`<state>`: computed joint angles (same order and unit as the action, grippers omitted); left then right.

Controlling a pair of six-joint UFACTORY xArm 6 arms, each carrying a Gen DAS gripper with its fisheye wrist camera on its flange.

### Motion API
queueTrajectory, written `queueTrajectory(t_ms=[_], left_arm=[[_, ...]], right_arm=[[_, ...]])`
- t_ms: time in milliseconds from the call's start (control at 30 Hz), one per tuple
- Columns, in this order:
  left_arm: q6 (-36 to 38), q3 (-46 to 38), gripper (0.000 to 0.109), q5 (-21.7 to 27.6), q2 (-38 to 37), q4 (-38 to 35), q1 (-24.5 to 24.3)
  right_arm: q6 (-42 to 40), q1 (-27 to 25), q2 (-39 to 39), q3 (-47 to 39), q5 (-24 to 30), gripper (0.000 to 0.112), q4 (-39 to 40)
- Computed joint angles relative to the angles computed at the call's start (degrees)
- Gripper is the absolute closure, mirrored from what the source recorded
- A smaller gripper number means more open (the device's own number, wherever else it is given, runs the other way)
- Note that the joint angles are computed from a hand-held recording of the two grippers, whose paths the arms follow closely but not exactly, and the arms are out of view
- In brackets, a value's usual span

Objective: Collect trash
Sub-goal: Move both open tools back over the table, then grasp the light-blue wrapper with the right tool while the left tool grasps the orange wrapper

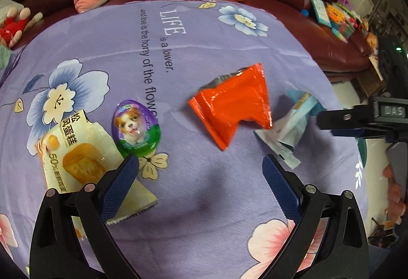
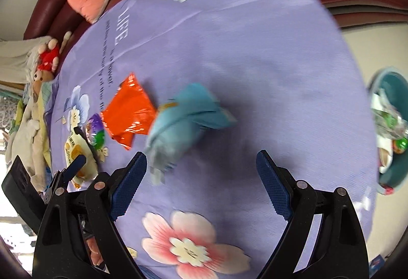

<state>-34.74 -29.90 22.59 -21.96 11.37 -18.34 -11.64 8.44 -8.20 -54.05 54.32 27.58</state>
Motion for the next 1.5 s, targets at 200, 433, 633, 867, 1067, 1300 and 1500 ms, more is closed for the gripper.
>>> queueTrajectory(t_ms=[200, 433, 633, 867, 1067, 1300, 1500], left_arm=[[2.9, 0.3, 0.011, -0.3, 0.4, -2.8, 1.6], [5.6, -4.1, 0.011, 1.2, 4.9, -2.4, 2.0], [10.3, -11.4, 0.011, 3.0, 11.8, 0.1, 0.6], [15.0, -17.5, 0.011, 5.9, 17.6, 6.2, -1.0], [24.1, -18.8, 0.013, 5.9, 20.4, 0.8, -1.6], [23.1, -19.9, 0.058, 5.1, 22.2, -3.7, -1.9], [16.5, -18.9, 0.058, 4.2, 21.1, -6.8, -2.3]], right_arm=[[3.4, 3.1, 4.3, -1.9, -5.2, 0.030, -1.7], [0.4, 2.6, 5.8, -2.7, -7.7, 0.056, -1.4], [-0.6, 0.1, 4.0, -2.4, -6.3, 0.056, -3.7], [-3.1, -4.3, 1.9, -1.1, -3.4, 0.056, -3.9], [-5.3, -6.6, 1.0, -0.9, -1.8, 0.055, -3.1], [-6.3, -7.5, 1.4, -0.6, -2.6, 0.055, -2.1], [-7.7, -9.0, 0.6, 0.3, -3.1, 0.055, -0.5]])
